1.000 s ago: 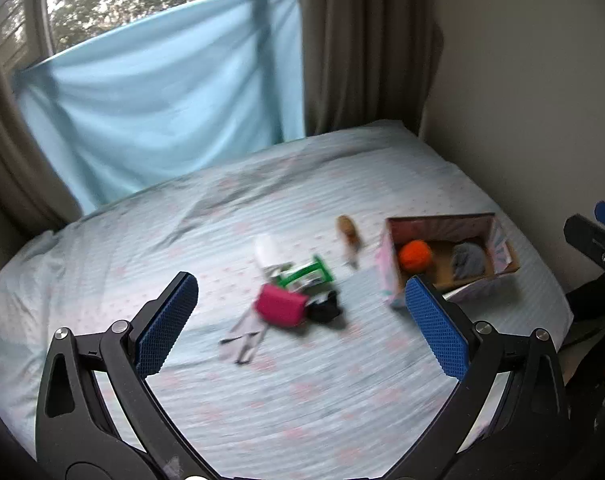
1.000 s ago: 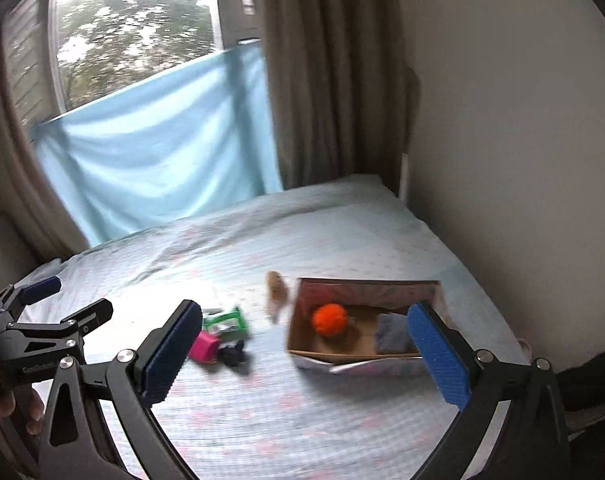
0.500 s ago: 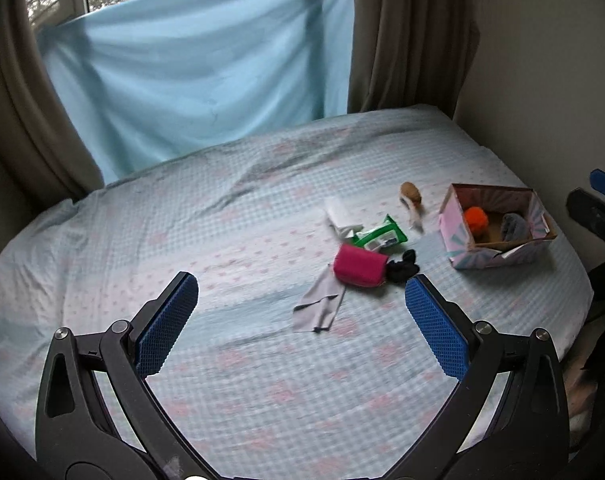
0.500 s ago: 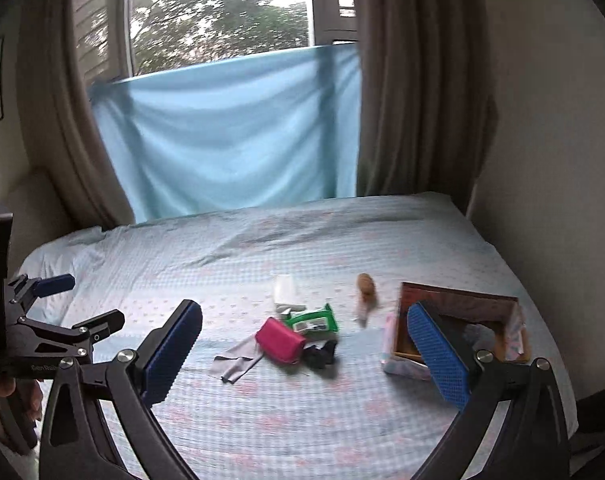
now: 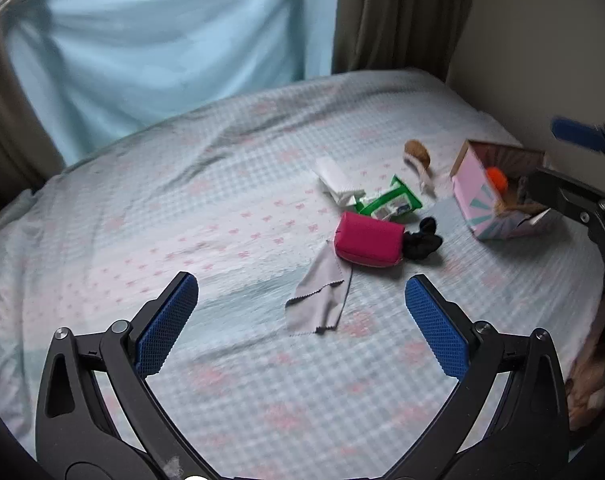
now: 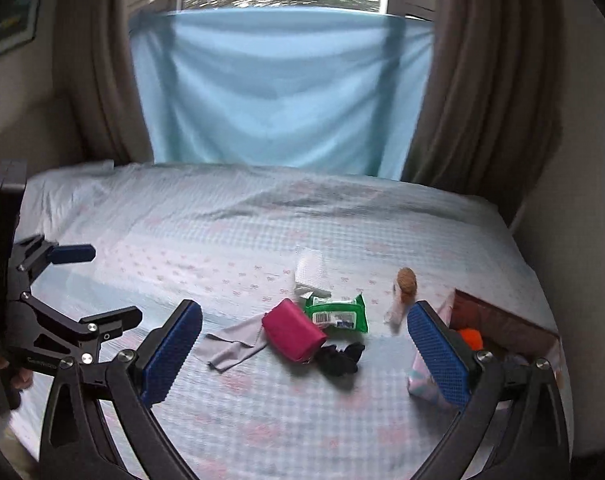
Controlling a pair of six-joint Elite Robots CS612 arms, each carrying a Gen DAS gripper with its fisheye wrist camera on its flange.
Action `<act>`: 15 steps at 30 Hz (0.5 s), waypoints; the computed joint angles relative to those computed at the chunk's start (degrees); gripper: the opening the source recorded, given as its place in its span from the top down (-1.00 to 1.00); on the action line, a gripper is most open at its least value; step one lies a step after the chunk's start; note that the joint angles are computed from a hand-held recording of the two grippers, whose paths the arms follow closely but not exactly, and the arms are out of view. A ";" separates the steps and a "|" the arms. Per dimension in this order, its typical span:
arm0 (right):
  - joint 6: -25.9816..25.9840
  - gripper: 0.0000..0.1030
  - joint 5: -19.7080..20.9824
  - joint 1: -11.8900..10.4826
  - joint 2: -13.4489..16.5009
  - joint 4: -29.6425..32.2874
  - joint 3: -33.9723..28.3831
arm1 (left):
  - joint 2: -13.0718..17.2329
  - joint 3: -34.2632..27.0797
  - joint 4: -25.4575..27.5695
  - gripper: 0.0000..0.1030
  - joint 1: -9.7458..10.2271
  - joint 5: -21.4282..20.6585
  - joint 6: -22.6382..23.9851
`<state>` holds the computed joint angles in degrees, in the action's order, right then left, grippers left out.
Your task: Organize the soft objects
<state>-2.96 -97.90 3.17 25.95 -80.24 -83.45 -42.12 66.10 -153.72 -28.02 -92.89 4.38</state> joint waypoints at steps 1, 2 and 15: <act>-1.14 -0.99 0.20 -0.10 0.30 -0.56 0.44 | 1.44 -1.04 0.10 -1.00 -0.04 -0.19 0.64; -2.55 -0.99 0.53 -0.29 0.68 -1.02 1.10 | 2.36 -1.67 0.04 -1.00 -0.14 -0.09 1.04; -19.13 -0.92 7.61 -2.72 6.56 -8.32 8.18 | 16.62 -13.50 3.54 -1.00 -1.40 -0.56 8.92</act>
